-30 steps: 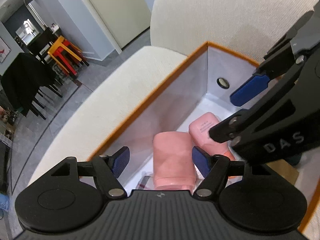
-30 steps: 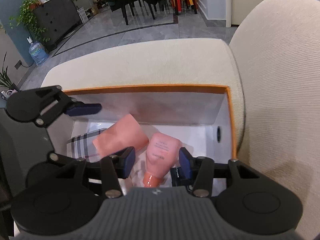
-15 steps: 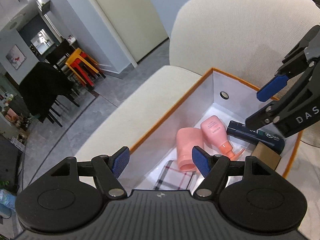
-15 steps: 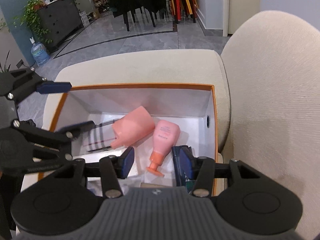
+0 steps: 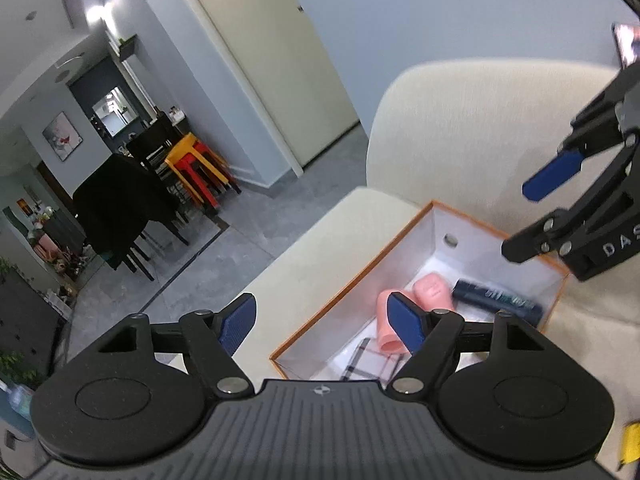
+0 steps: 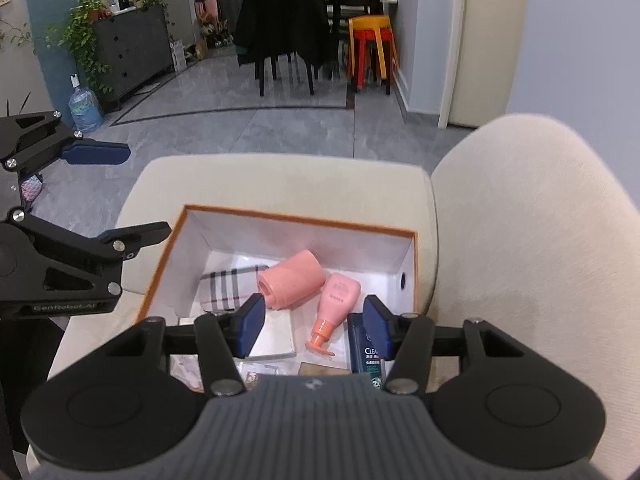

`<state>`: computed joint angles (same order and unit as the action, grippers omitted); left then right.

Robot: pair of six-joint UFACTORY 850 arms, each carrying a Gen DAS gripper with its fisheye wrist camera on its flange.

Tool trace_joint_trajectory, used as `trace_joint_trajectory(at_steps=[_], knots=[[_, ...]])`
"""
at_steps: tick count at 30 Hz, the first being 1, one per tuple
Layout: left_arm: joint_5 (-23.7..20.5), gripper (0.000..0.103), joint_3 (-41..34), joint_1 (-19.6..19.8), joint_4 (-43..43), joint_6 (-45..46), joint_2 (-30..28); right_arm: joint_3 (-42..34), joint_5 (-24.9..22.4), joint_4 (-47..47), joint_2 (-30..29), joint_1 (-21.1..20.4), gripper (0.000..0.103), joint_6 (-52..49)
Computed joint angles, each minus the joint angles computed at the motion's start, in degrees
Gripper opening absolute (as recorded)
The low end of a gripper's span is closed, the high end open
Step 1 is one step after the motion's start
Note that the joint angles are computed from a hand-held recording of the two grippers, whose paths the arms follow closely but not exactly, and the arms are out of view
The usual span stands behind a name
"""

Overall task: Organize rigid objects
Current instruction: 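Withdraw both open tools up out of the shoebox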

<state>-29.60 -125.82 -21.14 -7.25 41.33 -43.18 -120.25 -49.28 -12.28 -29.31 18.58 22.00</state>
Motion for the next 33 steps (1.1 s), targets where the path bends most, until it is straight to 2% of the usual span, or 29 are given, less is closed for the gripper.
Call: trace_joint_trajectory(at_steps=[8,19,23,28,33], knots=[[5.20,0.089,13.63,2.10,-15.41,8.61,8.99,6.74,-0.50,-3.49,6.99,3.09,0.057,1.24],[8.73,0.089,27.92,4.82,-26.93,16.55,17.00,18.89,0.72,-4.54,15.21,5.57,0.059,2.71],[11.77,0.089,34.41,4.91,-33.49,22.82,20.39,22.54,1.39,-4.53,17.21,5.85,0.059,3.87],[11.81,0.089,40.34,5.49,-42.42,30.82,23.09,26.63,1.68,-4.23,18.76,6.13,0.060,4.26],[12.11,0.089,45.11,5.88,-46.04,34.94,24.70,30.99,1.95,-2.66,19.97,5.95,0.060,3.71]])
